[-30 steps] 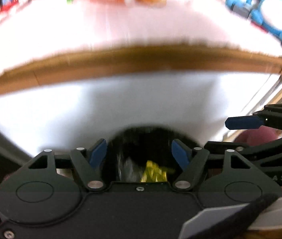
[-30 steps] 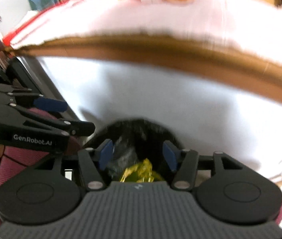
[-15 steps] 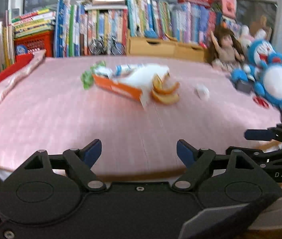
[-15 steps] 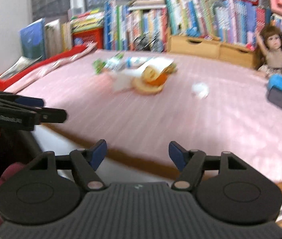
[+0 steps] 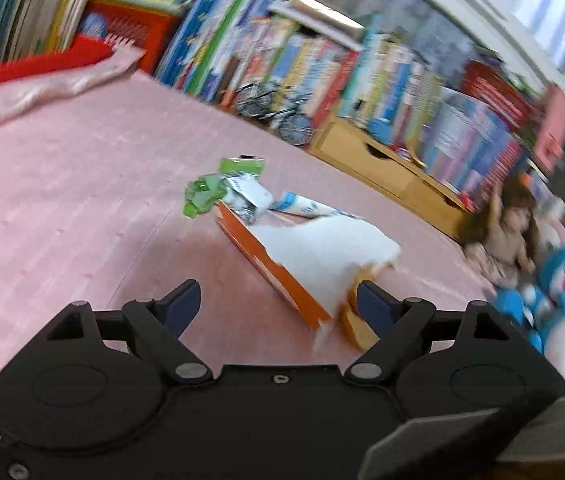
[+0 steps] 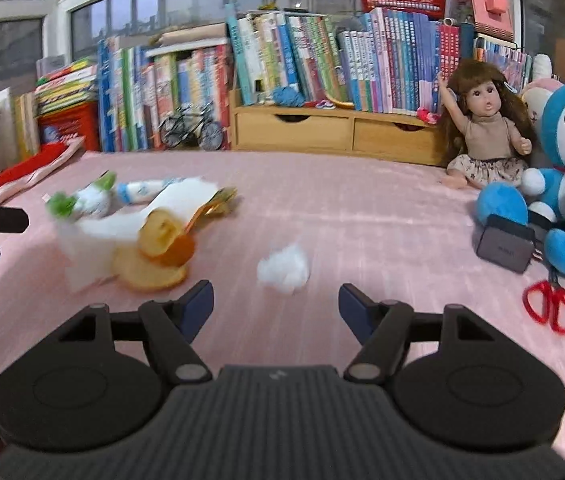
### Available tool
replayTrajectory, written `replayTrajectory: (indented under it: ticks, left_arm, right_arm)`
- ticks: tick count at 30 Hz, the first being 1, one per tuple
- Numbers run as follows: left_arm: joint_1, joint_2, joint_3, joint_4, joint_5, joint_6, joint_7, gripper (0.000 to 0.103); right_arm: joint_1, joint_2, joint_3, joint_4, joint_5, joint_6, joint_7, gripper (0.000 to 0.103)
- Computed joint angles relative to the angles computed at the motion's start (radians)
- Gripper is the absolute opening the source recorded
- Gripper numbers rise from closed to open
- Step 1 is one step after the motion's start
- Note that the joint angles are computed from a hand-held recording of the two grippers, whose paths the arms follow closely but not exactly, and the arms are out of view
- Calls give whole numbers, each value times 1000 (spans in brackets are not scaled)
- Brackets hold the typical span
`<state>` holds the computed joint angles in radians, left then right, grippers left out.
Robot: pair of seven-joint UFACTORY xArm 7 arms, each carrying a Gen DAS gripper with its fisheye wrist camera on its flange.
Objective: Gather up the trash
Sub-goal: 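Grasp the white paper bag with the left gripper while the right grasps the white tissue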
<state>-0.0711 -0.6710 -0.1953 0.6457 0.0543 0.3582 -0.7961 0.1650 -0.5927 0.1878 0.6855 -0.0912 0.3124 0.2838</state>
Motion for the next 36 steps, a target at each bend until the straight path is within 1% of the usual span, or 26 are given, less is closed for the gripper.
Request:
replayTrajectory:
  ticks: [2,5,7,9,11,13,14,15,16,18,19,20,21,22,23,26,30,32,36]
  left_arm:
    - [28,54,-10,21,-4,-12,-39,84]
    - [48,131,-15,47,-6,-28,-89,83]
    - [47,175,-12,61,-3,-39,-110,82]
    - [49,203,-16,60,12,-65,-129,80]
    - [87,211,-55,55,69,-99,-167,77]
    - [81,223,-54,56,88,-110,-170,66]
    - [80,222,-58,54,97,-115,-176,57]
    - [61,233,-43,55,92,-121,-163,51]
    - [39,230,-26,54,80,-120,-149,41]
    - [11,236,-4,51,58,-129,-131,28]
    - [-3,240,7,53,48,-125,-117,19]
    - [-2,240,3,55,49,-117,-115,16]
    - [12,237,-11,54,61,-118,-123,15]
    - [28,231,-27,50,79,-123,-132,13]
    - [49,225,-46,46,101,-133,-144,11]
    - [81,200,-72,34,138,-158,-165,8]
    - [77,167,-64,16,130,-207,-159,6]
    - [88,150,-72,10,129,-233,-155,4]
    - [110,110,-89,8,121,-243,-146,4]
  right_arm:
    - [-21,46,7,24,-5,-14,18,80]
    - [-39,115,7,59,-7,-30,46,80]
    - [-32,147,-6,71,0,-38,50,80]
    - [-7,175,-30,81,22,-39,38,80]
    - [-2,198,-34,91,26,-40,36,80]
    - [2,219,-36,99,31,-45,37,80]
    - [5,227,-38,100,35,-47,38,79]
    - [9,236,-40,101,38,-50,38,78]
    - [12,242,-42,103,40,-51,36,77]
    - [8,252,-36,103,33,-56,43,70]
    - [0,255,-27,103,21,-59,52,68]
    - [-9,256,-18,103,5,-62,59,60]
    - [-20,256,-6,104,-15,-61,71,52]
    - [-24,255,-2,106,-28,-56,77,48]
    - [-30,253,4,108,-40,-50,87,38]
    - [-17,238,-8,100,-39,-55,87,36]
    - [-8,207,-17,77,-34,-70,79,35]
    - [-1,190,-23,65,-25,-78,68,35]
    - [13,158,-30,49,-10,-86,41,34]
